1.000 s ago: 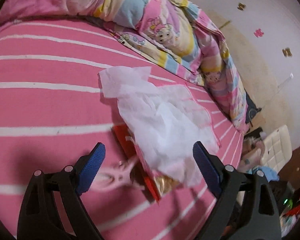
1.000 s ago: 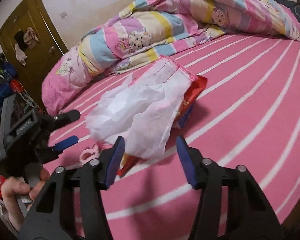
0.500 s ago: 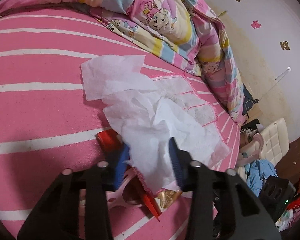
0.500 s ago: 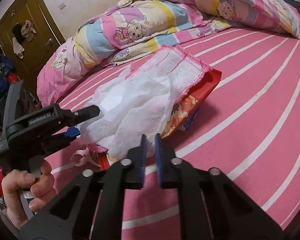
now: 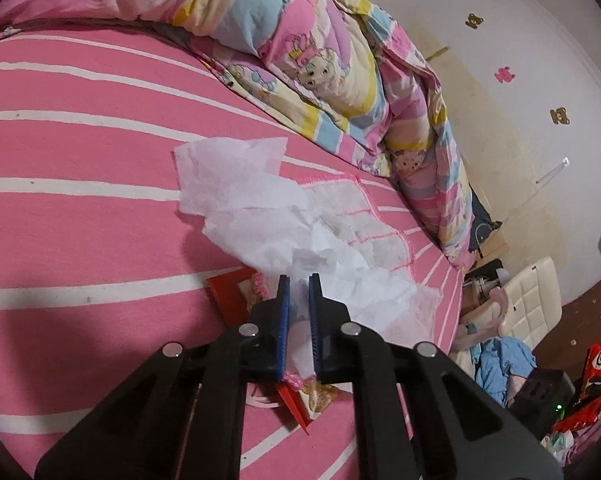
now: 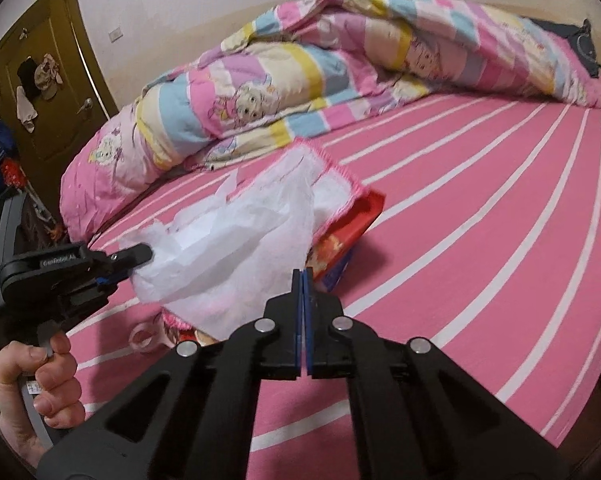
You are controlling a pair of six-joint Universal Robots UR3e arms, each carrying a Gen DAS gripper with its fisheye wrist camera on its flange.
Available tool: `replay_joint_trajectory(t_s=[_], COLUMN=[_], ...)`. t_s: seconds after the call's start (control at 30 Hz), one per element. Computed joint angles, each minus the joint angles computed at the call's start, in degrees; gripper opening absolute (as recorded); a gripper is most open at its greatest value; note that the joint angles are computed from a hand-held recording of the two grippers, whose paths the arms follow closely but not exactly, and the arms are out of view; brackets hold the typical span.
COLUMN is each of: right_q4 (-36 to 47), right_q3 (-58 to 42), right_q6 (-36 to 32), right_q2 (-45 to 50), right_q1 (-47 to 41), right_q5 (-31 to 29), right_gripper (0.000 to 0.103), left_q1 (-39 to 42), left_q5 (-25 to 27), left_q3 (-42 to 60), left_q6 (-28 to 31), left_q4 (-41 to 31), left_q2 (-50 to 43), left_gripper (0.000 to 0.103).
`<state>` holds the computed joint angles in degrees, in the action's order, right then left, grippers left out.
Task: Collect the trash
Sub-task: 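Pinch the white tissue with the left tool while the right tool pinches the red wrapper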
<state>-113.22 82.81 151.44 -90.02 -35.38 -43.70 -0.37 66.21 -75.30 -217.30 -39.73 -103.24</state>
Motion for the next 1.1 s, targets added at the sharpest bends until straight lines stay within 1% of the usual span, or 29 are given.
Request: replay_joint_trajectory(t_s=[0.17,0.27,0.4,0.5,0.53,0.57,0.6,0.63,0.67,0.7,0.73,0.77,0.8,0.9,1.0,1.03,1.07,1.1], right_q4=[-4.76,-6.11,-8.24,-7.69,-7.22,-6.3,-5.87,-5.71,-5.64,-5.62,-5.48,-5.19,-4.89,-3.89,-2.62,-2.02,-1.66,-1.48], right_q3=[1.79,2.35,3.41,3.08,2.89,2.35,2.3,2.29,2.41,2.54,2.56,2.58,2.58,2.8,2.88,2.97,2.95,3.05], right_q6=[2.25,2.99,4.12,3.94,3.78,3.22,2.94,2.8,2.63,2.54,2.41,2.35,2.27,1.81,1.14,0.98,0.91,0.83], right_q2=[-1.49,-2.04,-3.0,-2.94,-2.77,-2.43,-2.4,-2.44,-2.63,-2.77,-2.82,-2.95,-3.04,-3.62,-4.1,-4.42,-4.61,-4.83], right_q1=[-1.44,-2.26,-3.32,-3.31,-3.15,-2.78,-2.59,-2.5,-2.37,-2.33,-2.34,-2.39,-2.44,-2.68,-3.0,-3.21,-3.32,-3.42], right_q5=[0.68,1.23,2.09,2.34,2.3,2.02,1.97,1.96,1.94,2.02,2.15,2.37,2.54,3.24,4.05,4.47,4.69,4.86], right_gripper=[0.001,0.001,0.001,0.001,0.001,0.001,0.001,0.001,0.001,0.001,0.001,0.001,0.001,0.001,0.001,0.001,0.001,0.001], left_q1=[1.69,2.2,2.22,1.8,1.44,0.55,-0.39,-2.4,-3.62,-5.42,-6.39,-7.61,-8.7,-13.45,-18.74,-19.45,-20.29,-20.6], left_q5=[-0.67,-0.65,-0.71,-1.65,-2.66,-2.27,-1.27,1.48,3.05,5.2,6.06,6.79,7.82,13.01,20.2,21.56,23.23,23.98], left_q3=[-3.26,-4.33,-4.52,-3.16,-1.65,0.86,2.71,6.0,7.7,9.99,11.67,14.27,16.18,23.36,31.17,31.68,33.44,34.88], left_q6=[-1.76,-2.22,-2.52,-0.75,0.72,2.52,4.05,6.7,8.34,10.71,12.32,14.74,16.38,22.73,29.08,30.39,31.4,31.7], left_q4=[1.58,2.41,2.94,1.9,0.47,-2.46,-4.57,-7.59,-8.74,-9.61,-10.48,-12.29,-13.47,-16.85,-19.94,-20.03,-21.17,-22.49], left_q2=[2.45,3.41,3.43,2.77,2.09,1.2,0.66,-0.35,-0.97,-1.93,-2.77,-4.13,-5.19,-9.86,-15.49,-16.23,-17.73,-18.87], left_gripper=[0.009,0.009,0.0,0.0,0.001,0.005,0.016,0.024,0.04,0.047,0.051,0.058,0.062,0.062,0.062,0.062,0.06,0.049])
